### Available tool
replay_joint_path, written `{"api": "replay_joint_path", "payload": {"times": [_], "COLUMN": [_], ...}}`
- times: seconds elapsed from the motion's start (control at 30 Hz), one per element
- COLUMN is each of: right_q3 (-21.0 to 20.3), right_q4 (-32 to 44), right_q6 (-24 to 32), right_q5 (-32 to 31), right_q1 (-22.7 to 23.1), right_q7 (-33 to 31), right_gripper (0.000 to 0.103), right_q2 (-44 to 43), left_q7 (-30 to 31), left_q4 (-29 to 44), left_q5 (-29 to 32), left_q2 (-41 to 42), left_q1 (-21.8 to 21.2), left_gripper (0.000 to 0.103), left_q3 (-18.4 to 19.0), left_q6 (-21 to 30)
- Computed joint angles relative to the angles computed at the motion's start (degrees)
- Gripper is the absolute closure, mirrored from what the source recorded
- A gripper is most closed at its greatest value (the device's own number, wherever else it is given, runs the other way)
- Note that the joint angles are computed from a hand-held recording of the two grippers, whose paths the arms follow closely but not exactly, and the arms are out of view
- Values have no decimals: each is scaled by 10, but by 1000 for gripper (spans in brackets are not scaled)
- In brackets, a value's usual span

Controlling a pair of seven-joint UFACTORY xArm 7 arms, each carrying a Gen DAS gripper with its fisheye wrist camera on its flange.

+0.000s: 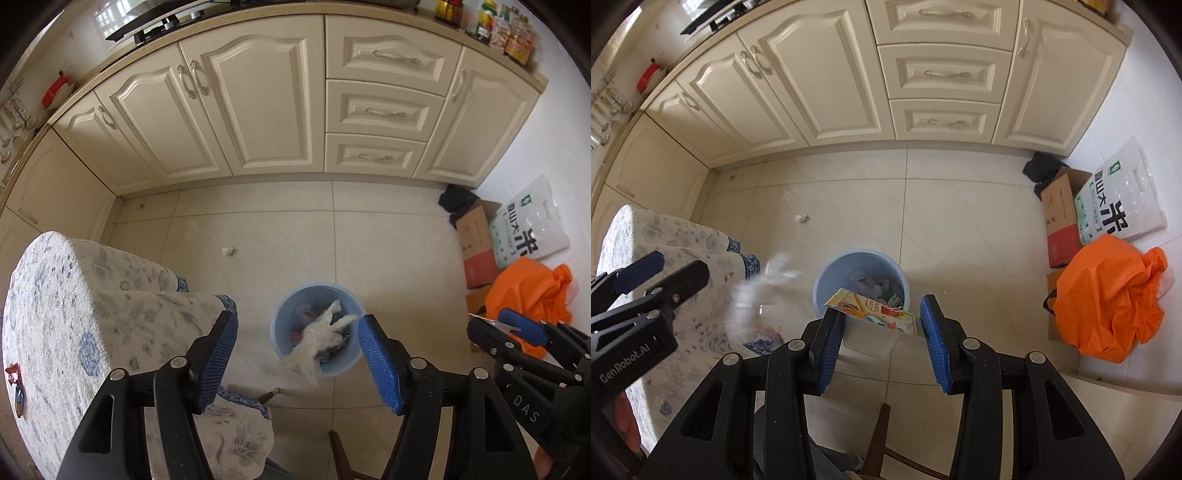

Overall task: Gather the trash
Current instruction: 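Open both tools over the blue bin to drop the bag and cup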

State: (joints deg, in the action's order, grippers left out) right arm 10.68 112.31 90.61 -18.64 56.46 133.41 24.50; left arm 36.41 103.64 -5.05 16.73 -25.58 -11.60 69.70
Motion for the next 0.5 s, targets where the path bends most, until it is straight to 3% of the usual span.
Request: {"api": "replay_joint_path", "payload": {"times": [0.3, 0.5], "right_q3": [1, -12], "right_q4": [-18, 40], "right_q6": [-41, -38], "right_q5": [5, 1], "right_q1": [-17, -18], "right_q7": [-23, -72], "right_gripper": [61, 61], "right_q2": [2, 40], "left_q7": [-27, -33], "left_q4": [-20, -7], "left_q5": [22, 16], "left_q2": [-2, -1], "left_q1": [1, 16], "left_gripper": [38, 38], "left_q3": [8, 12], "left_q6": [-21, -20]}}
